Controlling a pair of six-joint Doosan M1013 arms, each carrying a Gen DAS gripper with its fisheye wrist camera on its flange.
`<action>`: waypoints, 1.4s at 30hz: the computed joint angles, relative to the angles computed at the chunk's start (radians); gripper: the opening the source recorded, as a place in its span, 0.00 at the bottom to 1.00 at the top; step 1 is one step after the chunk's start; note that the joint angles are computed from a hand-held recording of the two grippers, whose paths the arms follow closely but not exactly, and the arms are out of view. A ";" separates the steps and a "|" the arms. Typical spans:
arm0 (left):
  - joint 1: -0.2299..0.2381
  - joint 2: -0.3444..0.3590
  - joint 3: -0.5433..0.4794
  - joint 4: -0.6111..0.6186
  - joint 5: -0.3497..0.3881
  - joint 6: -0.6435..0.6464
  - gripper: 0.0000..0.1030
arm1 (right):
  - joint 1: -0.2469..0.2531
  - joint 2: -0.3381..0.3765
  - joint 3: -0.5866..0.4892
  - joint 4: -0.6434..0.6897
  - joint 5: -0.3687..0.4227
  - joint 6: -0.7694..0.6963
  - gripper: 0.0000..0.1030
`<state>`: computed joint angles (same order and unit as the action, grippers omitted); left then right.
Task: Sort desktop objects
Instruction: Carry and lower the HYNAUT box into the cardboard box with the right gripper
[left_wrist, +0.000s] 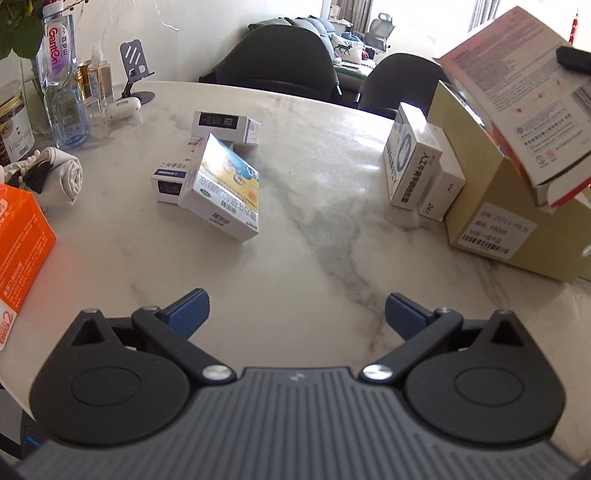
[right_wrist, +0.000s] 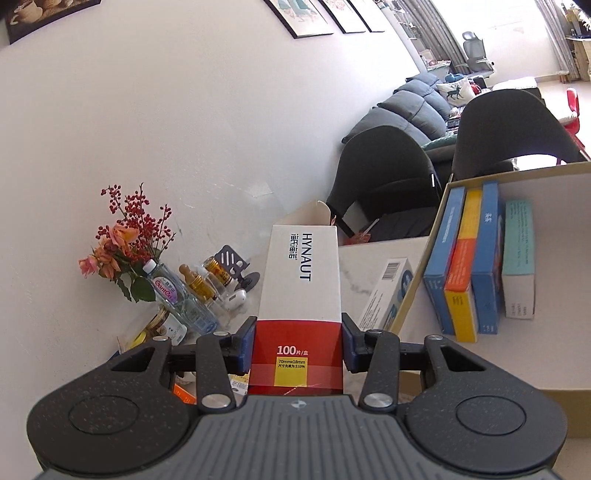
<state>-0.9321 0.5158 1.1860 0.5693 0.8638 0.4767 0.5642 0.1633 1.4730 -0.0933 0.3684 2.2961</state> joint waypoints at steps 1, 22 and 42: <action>0.001 0.003 -0.005 -0.007 -0.004 0.004 1.00 | -0.004 -0.007 0.003 -0.030 0.004 0.027 0.46; 0.007 0.070 -0.105 -0.110 0.010 0.130 1.00 | -0.050 -0.032 0.034 -0.704 0.237 0.663 0.46; 0.028 0.125 -0.192 -0.218 0.035 0.229 1.00 | -0.119 0.207 -0.200 -0.533 0.505 0.416 0.46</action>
<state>-0.9045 0.6412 0.9945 0.3518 0.8992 0.7056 0.4450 0.3699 1.2732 -0.6261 0.8730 2.7117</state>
